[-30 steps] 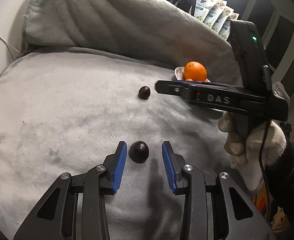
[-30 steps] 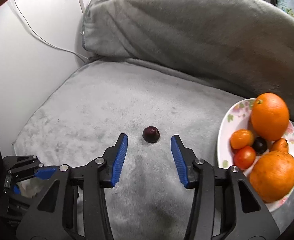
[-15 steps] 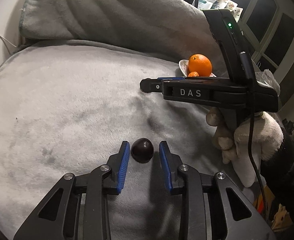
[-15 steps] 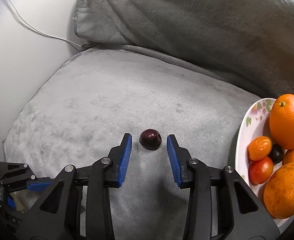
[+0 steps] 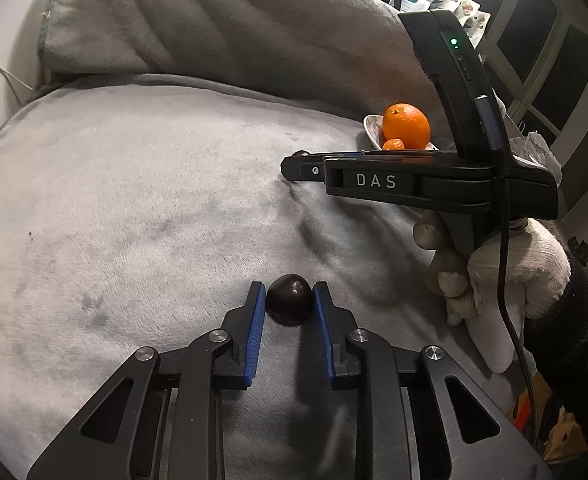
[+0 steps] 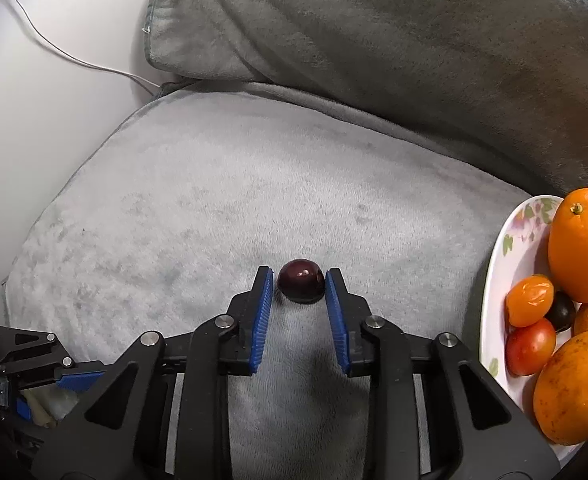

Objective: Organize fruits
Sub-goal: 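Close the right tool on one dark plum while the left tool closes on another, then carry both dark plums over the plate with both tools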

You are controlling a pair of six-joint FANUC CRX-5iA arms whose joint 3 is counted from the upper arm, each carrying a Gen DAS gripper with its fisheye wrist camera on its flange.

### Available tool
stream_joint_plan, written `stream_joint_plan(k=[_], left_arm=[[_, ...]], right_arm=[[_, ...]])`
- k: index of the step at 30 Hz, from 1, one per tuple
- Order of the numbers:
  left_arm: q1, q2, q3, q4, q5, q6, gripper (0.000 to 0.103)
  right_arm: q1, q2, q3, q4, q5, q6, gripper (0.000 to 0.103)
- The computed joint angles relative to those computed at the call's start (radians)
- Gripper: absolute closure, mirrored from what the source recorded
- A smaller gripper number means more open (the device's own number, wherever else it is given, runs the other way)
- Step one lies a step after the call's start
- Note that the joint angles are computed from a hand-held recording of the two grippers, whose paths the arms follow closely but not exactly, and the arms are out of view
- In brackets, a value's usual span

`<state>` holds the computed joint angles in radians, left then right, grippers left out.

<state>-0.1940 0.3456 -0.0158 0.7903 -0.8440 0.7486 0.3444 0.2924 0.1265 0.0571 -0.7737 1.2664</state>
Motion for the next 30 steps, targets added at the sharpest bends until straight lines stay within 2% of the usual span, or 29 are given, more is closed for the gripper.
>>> stream_joint_plan(k=[15,30], left_arm=[[0.005,-0.013,-0.012,0.013,0.002,-0.01,0.082],[-0.01,-0.052,-0.053,0.083,0.0,-0.084,0.082]], right_arm=[[0.003,-0.02,-0.015,-0.009,0.018,0.002,0.078],[0.0,-0.172,-0.153,0.026,0.104,-0.054,0.078]])
